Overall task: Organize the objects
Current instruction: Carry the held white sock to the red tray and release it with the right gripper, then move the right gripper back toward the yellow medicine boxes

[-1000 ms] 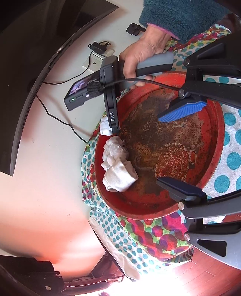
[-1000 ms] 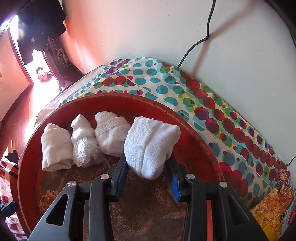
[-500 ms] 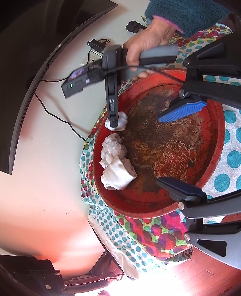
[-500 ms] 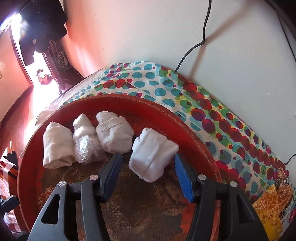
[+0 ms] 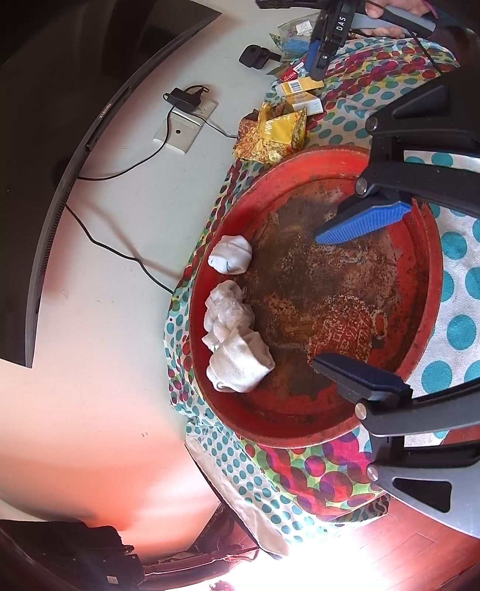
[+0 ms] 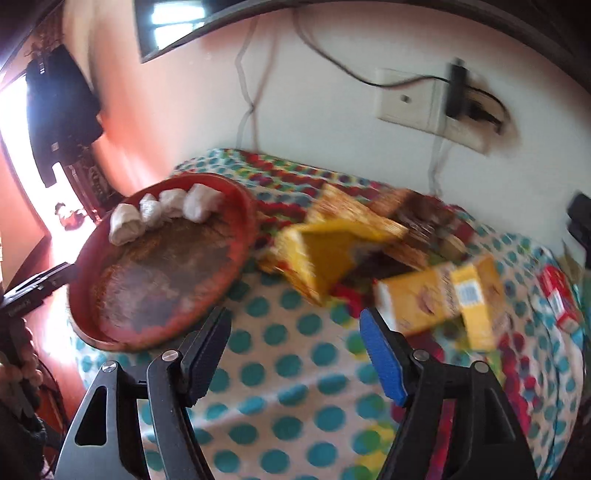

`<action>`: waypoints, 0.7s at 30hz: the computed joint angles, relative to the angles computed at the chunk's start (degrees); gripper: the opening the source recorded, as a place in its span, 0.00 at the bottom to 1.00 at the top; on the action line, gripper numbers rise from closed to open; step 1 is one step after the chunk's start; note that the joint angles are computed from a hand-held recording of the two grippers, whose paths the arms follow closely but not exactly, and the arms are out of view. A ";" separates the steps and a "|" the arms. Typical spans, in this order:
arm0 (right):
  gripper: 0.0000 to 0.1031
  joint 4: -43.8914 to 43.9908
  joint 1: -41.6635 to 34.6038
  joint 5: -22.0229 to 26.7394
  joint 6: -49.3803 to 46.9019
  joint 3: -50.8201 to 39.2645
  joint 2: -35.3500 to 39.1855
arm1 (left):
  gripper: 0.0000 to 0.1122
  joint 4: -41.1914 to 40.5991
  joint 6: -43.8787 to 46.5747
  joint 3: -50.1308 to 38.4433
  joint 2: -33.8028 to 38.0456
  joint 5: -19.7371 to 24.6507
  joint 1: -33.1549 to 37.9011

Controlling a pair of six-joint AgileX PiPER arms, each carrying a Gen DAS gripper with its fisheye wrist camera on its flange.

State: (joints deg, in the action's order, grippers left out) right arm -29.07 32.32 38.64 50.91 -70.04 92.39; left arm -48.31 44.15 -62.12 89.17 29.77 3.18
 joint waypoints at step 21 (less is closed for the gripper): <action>0.68 -8.81 -20.39 -6.37 -5.13 10.53 2.14 | 0.56 0.64 6.81 2.16 -1.39 1.31 -9.02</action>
